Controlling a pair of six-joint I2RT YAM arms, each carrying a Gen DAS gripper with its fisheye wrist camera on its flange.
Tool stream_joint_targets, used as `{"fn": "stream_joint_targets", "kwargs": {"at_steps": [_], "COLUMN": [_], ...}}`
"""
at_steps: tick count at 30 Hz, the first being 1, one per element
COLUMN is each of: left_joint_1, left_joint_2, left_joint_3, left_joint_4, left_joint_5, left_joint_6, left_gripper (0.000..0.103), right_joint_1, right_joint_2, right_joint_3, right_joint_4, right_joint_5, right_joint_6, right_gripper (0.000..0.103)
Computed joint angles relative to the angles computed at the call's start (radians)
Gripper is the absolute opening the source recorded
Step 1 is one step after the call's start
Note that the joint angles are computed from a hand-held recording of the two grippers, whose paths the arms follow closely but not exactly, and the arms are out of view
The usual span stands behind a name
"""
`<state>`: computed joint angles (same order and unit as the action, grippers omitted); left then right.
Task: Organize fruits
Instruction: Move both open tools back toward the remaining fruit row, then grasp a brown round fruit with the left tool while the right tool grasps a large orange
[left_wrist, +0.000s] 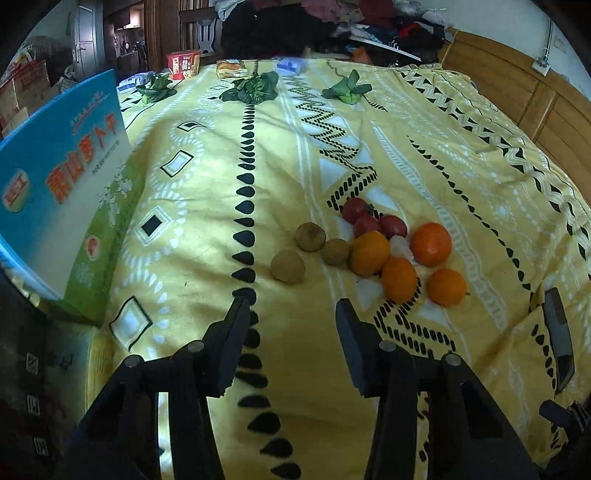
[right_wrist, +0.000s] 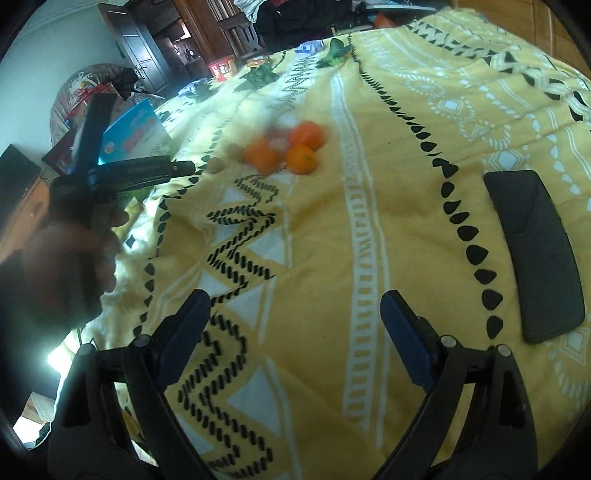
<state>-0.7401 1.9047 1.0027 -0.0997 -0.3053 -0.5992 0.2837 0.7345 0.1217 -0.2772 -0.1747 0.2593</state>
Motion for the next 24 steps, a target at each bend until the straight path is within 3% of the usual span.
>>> {"fn": "stream_joint_targets", "kwargs": {"at_steps": [3, 8, 11, 12, 16, 24], "left_joint_1": [0.039, 0.081, 0.081, 0.078, 0.075, 0.039], "left_joint_2": [0.085, 0.193, 0.219, 0.214, 0.138, -0.063], "left_joint_3": [0.071, 0.158, 0.174, 0.164, 0.070, -0.135], "left_joint_4": [0.012, 0.012, 0.009, 0.019, 0.067, 0.146], "left_joint_5": [0.030, 0.054, 0.052, 0.053, 0.092, 0.114], "left_joint_6": [0.029, 0.057, 0.067, 0.068, 0.014, -0.079], "left_gripper": [0.050, 0.050, 0.036, 0.028, 0.027, 0.027], "right_joint_1": [-0.042, -0.083, -0.093, -0.097, -0.111, -0.103], "right_joint_2": [0.121, 0.321, 0.397, 0.416, 0.511, 0.797], "right_joint_3": [0.012, 0.046, 0.065, 0.071, 0.111, 0.341], "right_joint_4": [0.105, 0.254, 0.300, 0.311, 0.366, 0.439], "right_joint_5": [-0.034, -0.104, -0.131, -0.138, -0.156, -0.133], "right_joint_6": [-0.042, -0.083, -0.106, -0.115, -0.139, -0.175], "right_gripper": [0.092, 0.078, 0.068, 0.065, 0.054, 0.055]}}
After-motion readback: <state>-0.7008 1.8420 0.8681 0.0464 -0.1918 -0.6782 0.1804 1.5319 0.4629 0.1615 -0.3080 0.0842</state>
